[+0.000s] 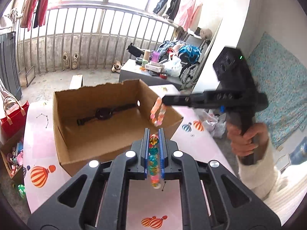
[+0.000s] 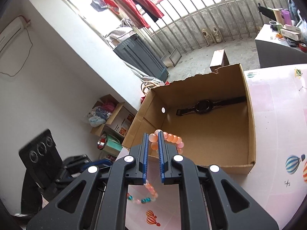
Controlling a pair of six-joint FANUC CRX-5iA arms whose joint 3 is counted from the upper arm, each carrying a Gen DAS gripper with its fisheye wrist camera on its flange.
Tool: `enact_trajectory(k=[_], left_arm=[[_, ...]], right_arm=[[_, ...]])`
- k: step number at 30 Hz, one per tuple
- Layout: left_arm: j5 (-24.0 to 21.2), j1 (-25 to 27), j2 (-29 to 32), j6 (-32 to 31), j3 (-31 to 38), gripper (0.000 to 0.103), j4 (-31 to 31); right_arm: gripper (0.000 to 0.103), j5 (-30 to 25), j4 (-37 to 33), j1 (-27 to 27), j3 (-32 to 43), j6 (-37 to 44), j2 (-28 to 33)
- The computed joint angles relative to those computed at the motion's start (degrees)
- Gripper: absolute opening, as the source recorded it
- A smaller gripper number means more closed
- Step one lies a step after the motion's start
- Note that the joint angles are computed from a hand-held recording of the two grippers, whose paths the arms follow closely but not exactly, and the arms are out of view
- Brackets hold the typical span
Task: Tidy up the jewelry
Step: 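Lower the multicolour bracelet into the box with the left tool while the right tool carries the orange bracelet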
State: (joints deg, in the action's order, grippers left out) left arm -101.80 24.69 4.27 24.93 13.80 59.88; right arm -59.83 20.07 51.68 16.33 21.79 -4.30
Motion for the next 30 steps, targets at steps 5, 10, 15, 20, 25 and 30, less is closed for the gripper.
enact_trajectory(k=[5, 10, 15, 20, 25, 30], left_arm=[[3.8, -3.7, 5.1, 6.1, 9.5, 0.008, 2.0], [7.5, -8.5, 11.3, 11.9, 17.5, 0.008, -4.7], [5.1, -13.3, 21.2, 20.6, 28.8, 0.008, -15.8], [4.8, -15.8, 24.6, 23.9, 34.7, 0.008, -29.7], [2.1, -17.4, 28.1, 24.1, 43.0, 0.010, -38.9], [6.9, -18.1, 23.6, 20.8, 39.4, 0.011, -44.1]], right_arm=[[0.010, -4.3, -6.5, -5.4, 7.1, 6.1, 5.3], [0.010, -11.3, -13.1, -10.2, 16.7, 12.6, 12.4], [0.010, -19.6, -19.1, -14.1, 25.3, 15.8, 18.9], [0.010, -25.1, -19.6, -14.6, 29.7, 16.8, 22.5], [0.010, -31.5, -21.1, -15.2, 36.2, 18.7, 26.7], [0.010, -37.4, -25.1, -16.4, 45.2, 19.5, 32.1]])
